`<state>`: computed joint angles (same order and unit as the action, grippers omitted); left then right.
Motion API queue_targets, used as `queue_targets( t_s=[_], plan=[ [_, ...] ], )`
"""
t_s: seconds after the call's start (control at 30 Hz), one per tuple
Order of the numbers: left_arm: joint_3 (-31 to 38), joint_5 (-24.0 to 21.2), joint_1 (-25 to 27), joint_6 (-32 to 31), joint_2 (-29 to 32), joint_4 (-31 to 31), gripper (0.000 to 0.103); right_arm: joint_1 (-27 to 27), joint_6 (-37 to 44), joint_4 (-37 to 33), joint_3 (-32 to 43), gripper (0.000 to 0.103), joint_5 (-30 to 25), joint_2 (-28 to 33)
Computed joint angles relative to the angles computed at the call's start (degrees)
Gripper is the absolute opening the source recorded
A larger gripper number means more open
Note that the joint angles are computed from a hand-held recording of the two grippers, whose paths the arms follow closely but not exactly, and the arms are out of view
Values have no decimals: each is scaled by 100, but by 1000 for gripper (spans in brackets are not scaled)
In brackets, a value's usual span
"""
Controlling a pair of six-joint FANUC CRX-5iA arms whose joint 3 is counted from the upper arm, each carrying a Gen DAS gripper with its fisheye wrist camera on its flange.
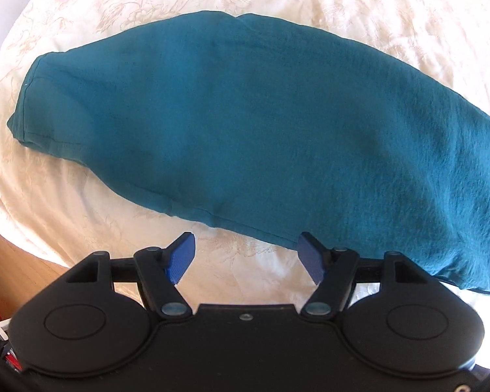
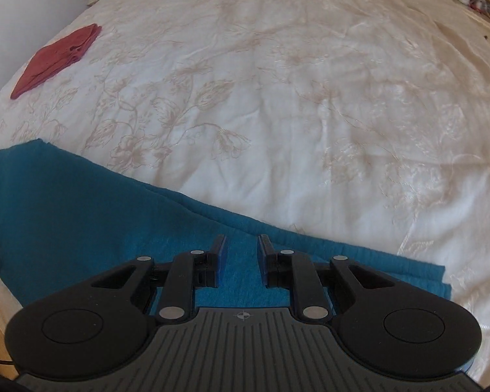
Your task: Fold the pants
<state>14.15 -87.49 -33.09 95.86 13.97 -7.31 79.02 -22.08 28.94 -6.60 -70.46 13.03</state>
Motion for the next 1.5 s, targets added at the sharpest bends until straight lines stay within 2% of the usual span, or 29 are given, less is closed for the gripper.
queue_targets(
  t_s=[0.07,0.13,0.2,0.4,0.6,0.67,0.73,0.77,0.97,1.17,1.3,1.5],
  plan=[
    [-10,-16,-33,85,-25,29,72,-96,330,30,-146,20,343,-100],
    [4,-42,-41,140,-17,45,72,-197,722,23,-179,27,571,-108],
    [19,-63,-47,230,11,55,72,-291,1055,-41,-173,30,754,-84],
    [61,-185,-12,414,85,66,72,-633,2022,-588,-207,31,1424,-105],
    [147,-246,-17,566,166,42,72,-834,3109,-1346,102,31,1547,11],
    [180,-256,-35,604,194,25,72,-864,3225,-1438,111,28,1625,-5],
    [208,-265,-59,638,211,12,72,-855,3312,-1439,151,7,1591,-1],
    [209,-260,-71,656,217,5,72,-831,3379,-1397,244,6,1450,48],
    [250,-245,-106,673,232,-19,72,-781,3222,-963,375,3,991,175],
    [206,-156,-75,563,136,-58,72,-806,3220,-1042,527,5,785,399],
    [152,-43,41,515,3,-137,72,-619,2479,-569,497,19,623,334],
    [263,92,348,386,19,-388,73,-411,1488,-229,515,20,605,151]
  ],
)
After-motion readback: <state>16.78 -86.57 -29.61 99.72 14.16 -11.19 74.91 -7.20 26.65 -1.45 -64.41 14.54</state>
